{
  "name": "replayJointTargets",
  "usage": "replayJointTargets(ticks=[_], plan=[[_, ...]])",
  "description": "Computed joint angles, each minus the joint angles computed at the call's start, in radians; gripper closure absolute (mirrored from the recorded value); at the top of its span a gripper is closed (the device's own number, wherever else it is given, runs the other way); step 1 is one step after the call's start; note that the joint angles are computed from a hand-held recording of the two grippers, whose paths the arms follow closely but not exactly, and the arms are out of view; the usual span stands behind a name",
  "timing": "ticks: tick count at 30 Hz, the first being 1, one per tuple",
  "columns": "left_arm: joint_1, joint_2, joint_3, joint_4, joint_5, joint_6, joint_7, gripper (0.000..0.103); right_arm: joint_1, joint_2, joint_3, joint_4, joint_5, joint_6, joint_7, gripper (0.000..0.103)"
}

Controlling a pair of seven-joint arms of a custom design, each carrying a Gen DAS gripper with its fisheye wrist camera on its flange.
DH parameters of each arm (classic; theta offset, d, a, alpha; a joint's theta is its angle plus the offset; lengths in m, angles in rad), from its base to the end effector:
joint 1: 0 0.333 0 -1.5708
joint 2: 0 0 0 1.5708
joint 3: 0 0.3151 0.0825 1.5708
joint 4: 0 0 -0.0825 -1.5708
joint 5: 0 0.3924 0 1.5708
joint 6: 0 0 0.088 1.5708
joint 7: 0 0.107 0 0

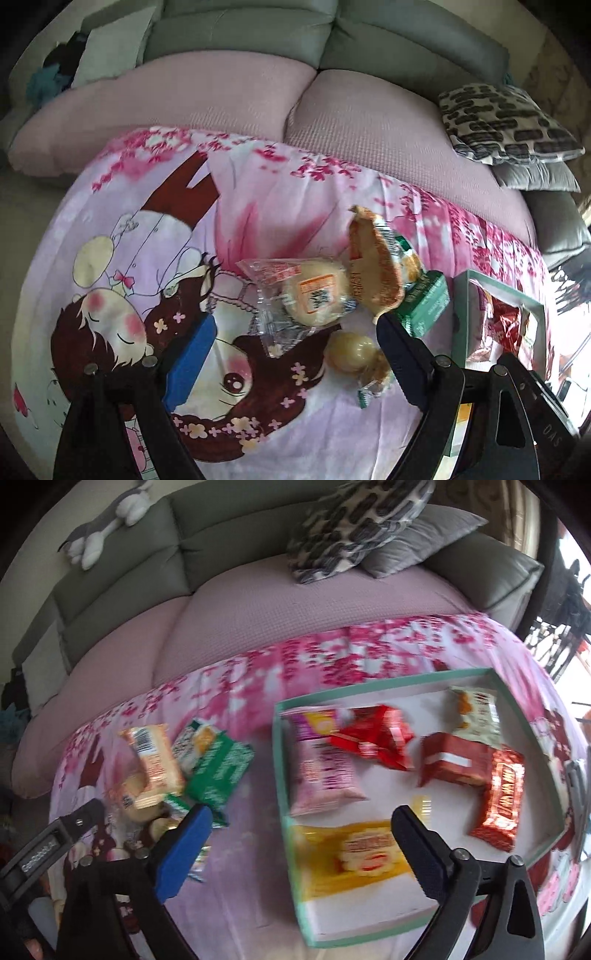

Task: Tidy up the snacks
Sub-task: 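Grasp the green-white milk cookie packet with right tool while left tool grasps round yellow pastry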

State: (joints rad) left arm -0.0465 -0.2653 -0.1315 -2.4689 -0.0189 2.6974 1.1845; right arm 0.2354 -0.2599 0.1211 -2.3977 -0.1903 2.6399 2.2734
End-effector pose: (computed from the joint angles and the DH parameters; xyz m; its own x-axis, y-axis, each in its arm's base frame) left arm 0.4828 -0.0877 0.4395 0.1776 -0.9710 0.1602 -0.8652 -0.2316 -0.4447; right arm 0.4687 0.1819 0.4646 -0.1565 -0.9757 -0.1531 -0.8545 0.2115 -0.4744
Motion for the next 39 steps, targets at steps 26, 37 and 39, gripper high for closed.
replayJointTargets(ticks=[26,37,39], plan=[[0.026,0.079,0.032,0.037,-0.148,-0.049,0.081,0.014,0.126,0.225,-0.019,0.097,0.432,0.067,-0.303,0.038],[-0.001,0.067,0.041,0.026,-0.190,-0.083,0.113,0.014,0.118,0.226,-0.012,0.086,0.334,0.028,-0.258,0.048],[-0.013,0.064,0.048,0.022,-0.233,-0.087,0.145,0.014,0.114,0.219,-0.004,0.088,0.197,0.003,-0.174,0.048]])
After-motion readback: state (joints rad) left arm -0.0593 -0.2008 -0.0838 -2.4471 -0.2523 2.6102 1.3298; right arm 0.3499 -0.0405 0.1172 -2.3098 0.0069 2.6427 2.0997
